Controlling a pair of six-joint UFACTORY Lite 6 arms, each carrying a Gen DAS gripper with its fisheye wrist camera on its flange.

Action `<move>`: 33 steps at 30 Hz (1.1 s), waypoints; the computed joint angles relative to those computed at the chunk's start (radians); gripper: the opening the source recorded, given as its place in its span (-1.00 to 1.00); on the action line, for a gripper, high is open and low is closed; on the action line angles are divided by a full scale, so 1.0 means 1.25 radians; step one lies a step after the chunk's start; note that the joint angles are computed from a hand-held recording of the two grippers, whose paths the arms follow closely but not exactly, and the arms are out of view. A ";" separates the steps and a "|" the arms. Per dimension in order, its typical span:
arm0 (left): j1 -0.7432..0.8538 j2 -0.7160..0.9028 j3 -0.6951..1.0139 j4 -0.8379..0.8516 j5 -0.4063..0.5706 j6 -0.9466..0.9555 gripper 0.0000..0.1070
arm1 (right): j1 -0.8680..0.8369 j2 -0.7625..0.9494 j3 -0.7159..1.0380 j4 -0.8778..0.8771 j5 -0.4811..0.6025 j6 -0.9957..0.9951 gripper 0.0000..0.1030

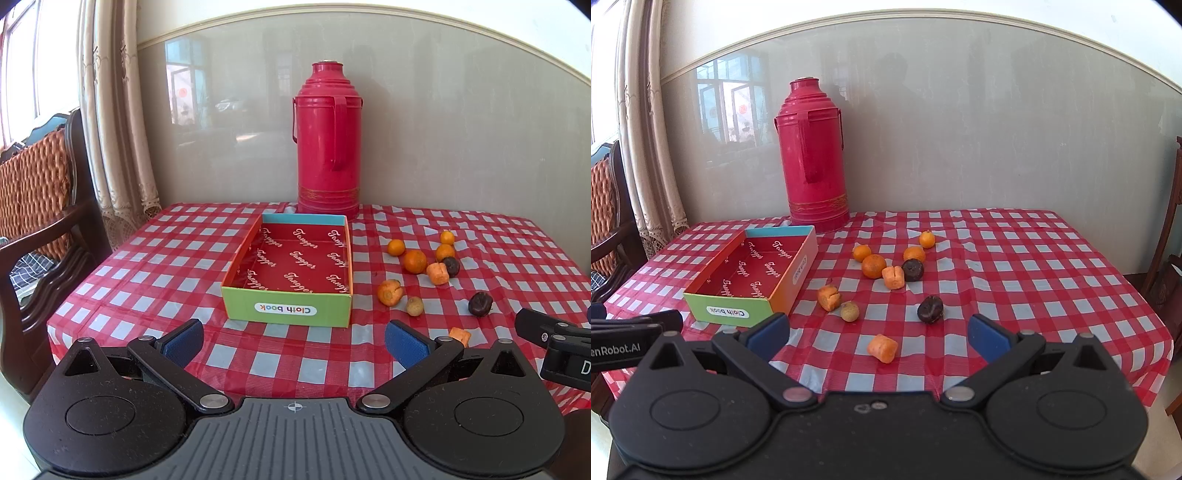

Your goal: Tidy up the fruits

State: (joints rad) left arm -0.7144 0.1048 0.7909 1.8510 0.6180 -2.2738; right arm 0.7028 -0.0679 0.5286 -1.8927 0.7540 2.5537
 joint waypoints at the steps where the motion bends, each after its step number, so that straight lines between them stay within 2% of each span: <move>1: 0.000 0.001 0.000 0.000 0.000 -0.001 0.93 | 0.000 0.001 0.000 -0.001 0.000 0.002 0.89; 14: -0.008 0.016 0.008 0.003 0.011 0.003 0.93 | -0.003 0.002 -0.007 -0.006 0.007 0.014 0.89; 19: -0.021 0.046 0.020 0.010 0.040 0.004 0.93 | -0.028 -0.003 -0.029 -0.026 0.012 0.045 0.89; 25: -0.054 0.160 0.090 0.048 0.075 0.020 0.93 | -0.100 0.000 -0.094 -0.106 0.042 0.168 0.89; 30: -0.074 0.278 0.185 0.133 0.046 0.008 0.93 | -0.184 0.021 -0.162 -0.195 0.110 0.327 0.89; 33: -0.096 0.372 0.268 0.178 0.050 -0.002 0.93 | -0.247 0.042 -0.182 -0.266 0.122 0.402 0.89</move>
State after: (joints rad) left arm -0.8345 0.5698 1.1260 2.0730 0.6801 -2.2764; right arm 0.3935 -0.0151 0.3009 -2.2250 0.9061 3.0559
